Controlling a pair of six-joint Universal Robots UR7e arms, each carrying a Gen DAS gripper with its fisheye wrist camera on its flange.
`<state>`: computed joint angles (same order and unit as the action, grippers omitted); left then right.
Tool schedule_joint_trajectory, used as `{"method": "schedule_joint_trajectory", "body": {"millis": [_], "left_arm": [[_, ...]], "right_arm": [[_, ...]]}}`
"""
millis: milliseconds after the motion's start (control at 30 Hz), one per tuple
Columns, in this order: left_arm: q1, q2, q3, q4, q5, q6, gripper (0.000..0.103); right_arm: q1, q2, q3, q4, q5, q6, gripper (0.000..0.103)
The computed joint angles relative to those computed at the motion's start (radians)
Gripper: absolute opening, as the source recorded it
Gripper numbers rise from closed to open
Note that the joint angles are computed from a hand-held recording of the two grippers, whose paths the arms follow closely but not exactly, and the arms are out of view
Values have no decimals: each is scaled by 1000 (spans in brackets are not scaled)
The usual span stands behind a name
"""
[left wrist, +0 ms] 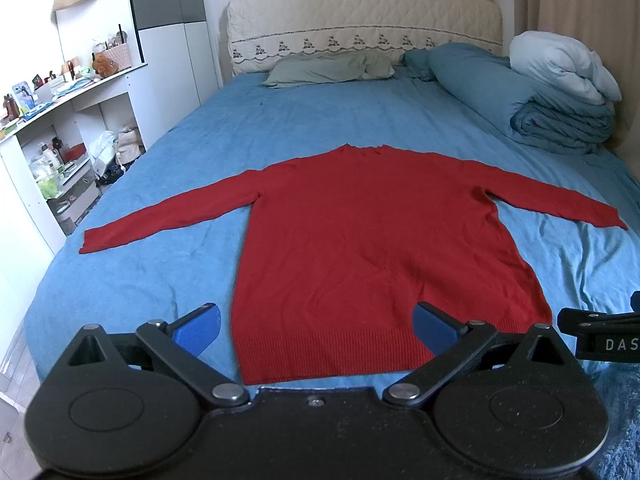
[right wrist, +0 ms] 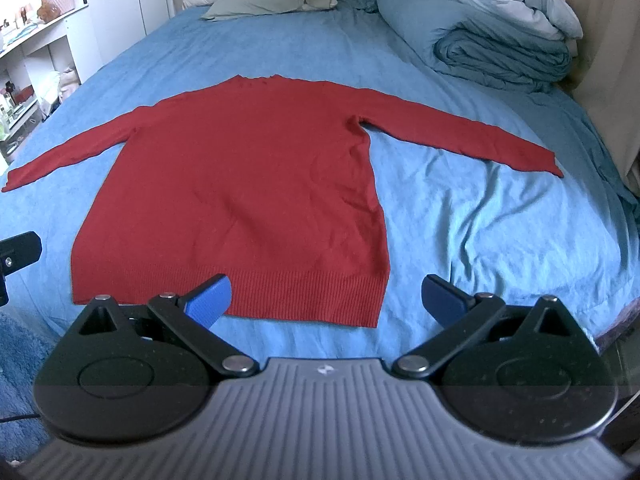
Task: Fold small clothes
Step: 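Grasp the sweater's sleeve cuff with the right gripper and lift it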
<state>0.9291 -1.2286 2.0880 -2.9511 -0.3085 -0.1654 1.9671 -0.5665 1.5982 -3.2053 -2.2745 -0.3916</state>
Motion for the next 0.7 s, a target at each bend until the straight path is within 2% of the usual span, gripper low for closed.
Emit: {"method": "schedule_joint_trajectory", "body": {"millis": [533,600,700], "left_arm": [[-6,6,-17,-2,8,9,103],[-4,29,-47,-53,8,72,103],[4,109,-137,-278,-27,298,103]], "right_arm": [[8,-3,-15,14,-1,8,103],[9,-4,-25,16,-1,8,103],[3,-8,-55,12,7,4,103]]}}
